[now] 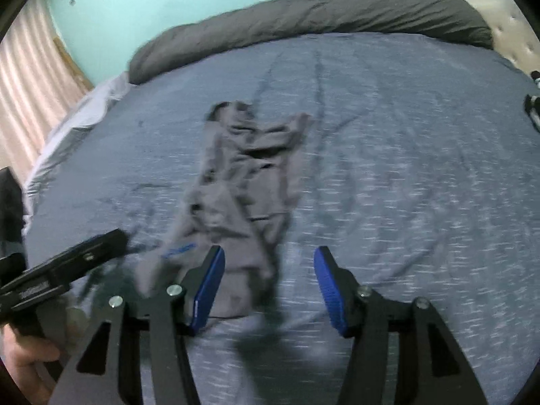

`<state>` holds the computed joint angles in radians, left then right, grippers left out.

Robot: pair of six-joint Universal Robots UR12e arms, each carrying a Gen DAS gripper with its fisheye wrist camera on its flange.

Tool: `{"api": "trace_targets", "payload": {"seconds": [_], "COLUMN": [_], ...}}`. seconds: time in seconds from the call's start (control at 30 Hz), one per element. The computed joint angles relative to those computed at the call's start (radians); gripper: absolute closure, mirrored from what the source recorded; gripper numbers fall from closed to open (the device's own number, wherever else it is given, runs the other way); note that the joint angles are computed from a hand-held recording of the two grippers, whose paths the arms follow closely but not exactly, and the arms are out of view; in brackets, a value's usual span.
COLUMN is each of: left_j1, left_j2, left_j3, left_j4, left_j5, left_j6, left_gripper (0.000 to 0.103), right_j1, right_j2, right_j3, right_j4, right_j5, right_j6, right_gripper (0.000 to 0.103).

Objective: Fold clothes
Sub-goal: 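Release the garment from the right tool and move the left tool to its waistband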

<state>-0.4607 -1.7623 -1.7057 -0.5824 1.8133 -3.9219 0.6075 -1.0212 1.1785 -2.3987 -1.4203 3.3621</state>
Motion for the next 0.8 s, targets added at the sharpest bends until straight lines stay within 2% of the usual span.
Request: {"api": "trace_targets", "payload": {"seconds": [0.1, 0.2, 0.53, 0.8], "left_j1": [-0.004, -0.001, -0.004, 0.003], "left_j2": [-0.004, -0.005, -0.019, -0.014], "left_j3": [0.007, 0.007, 0.028, 0.018], "left_j4": [-0.019, -0.013, -0.043, -0.058], "left_j5": [0.003, -0.016, -0.078, -0.101], "left_j6": [0.001, 0.005, 0.05, 0.04], "left_gripper": [0.0, 0.0, 0.0, 0.0], "right_j1": [-0.009, -0.019, -0.023, -0.039], "right_j2": [0.001, -0.005, -0.014, -0.027], "right_j3": [-0.002, 0.013, 0.021, 0.045], "right_j4": [0.037, 0.027, 0.042, 0.005], "right_j5": [-0.023, -0.017, -0.013, 0.008], "right_j6": [0.028, 0.056, 0.057, 0.107], "right_gripper": [0.046, 0.046, 0.046, 0.046]}}
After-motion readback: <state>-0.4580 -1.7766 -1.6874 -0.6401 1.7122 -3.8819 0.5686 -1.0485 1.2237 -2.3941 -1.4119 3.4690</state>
